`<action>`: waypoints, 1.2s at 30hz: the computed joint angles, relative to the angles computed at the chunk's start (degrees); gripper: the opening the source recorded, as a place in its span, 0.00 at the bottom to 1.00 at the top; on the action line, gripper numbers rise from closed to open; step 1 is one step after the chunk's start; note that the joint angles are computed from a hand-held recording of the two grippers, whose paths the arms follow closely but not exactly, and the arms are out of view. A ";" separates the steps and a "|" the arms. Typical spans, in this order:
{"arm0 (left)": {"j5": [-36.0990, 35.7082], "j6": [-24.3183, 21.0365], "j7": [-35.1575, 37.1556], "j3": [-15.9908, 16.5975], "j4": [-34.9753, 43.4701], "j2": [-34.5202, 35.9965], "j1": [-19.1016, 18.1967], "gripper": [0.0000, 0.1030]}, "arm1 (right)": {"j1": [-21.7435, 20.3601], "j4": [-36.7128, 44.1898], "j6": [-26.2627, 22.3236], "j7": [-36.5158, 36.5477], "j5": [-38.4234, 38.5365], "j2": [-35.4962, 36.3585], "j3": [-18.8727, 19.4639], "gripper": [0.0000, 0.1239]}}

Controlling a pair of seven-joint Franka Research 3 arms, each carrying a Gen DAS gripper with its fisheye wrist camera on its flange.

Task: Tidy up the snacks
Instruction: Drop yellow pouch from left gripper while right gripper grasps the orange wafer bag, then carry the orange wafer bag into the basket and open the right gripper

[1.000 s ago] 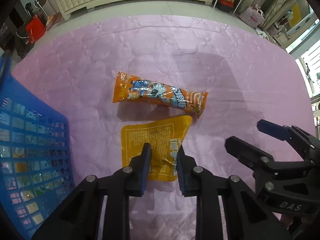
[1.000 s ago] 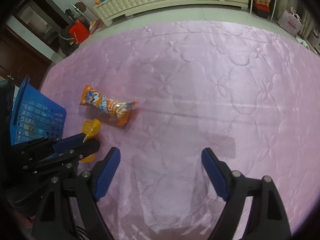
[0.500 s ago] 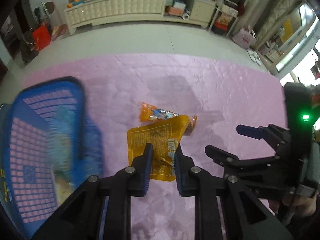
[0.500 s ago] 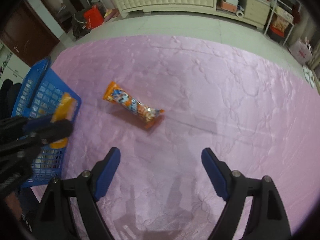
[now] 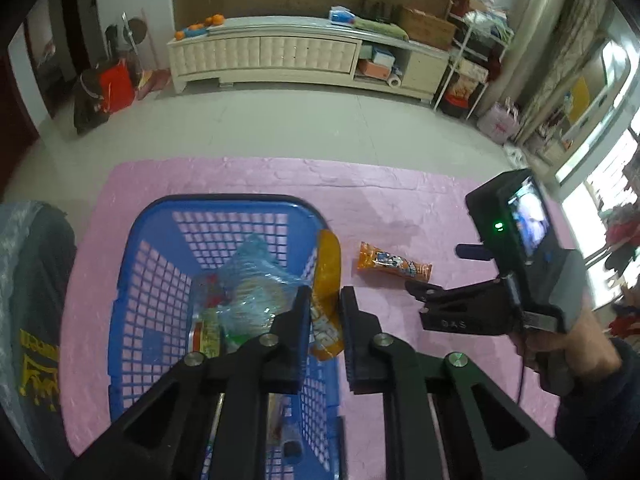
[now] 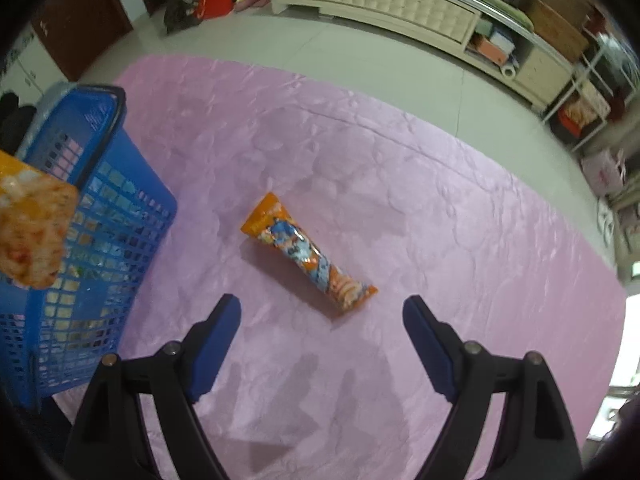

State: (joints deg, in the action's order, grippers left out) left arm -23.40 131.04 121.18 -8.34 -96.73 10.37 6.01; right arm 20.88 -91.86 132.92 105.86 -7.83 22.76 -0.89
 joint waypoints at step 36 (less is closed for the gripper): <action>-3.27 -2.84 3.03 3.40 -9.36 -5.47 3.73 0.10 | 4.31 3.39 -9.65 6.12 -2.89 -0.86 0.21 0.13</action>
State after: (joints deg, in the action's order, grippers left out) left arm -26.67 128.20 124.21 -4.95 -106.09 4.90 9.74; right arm 25.19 -88.46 123.27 111.98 -10.72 21.89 -0.69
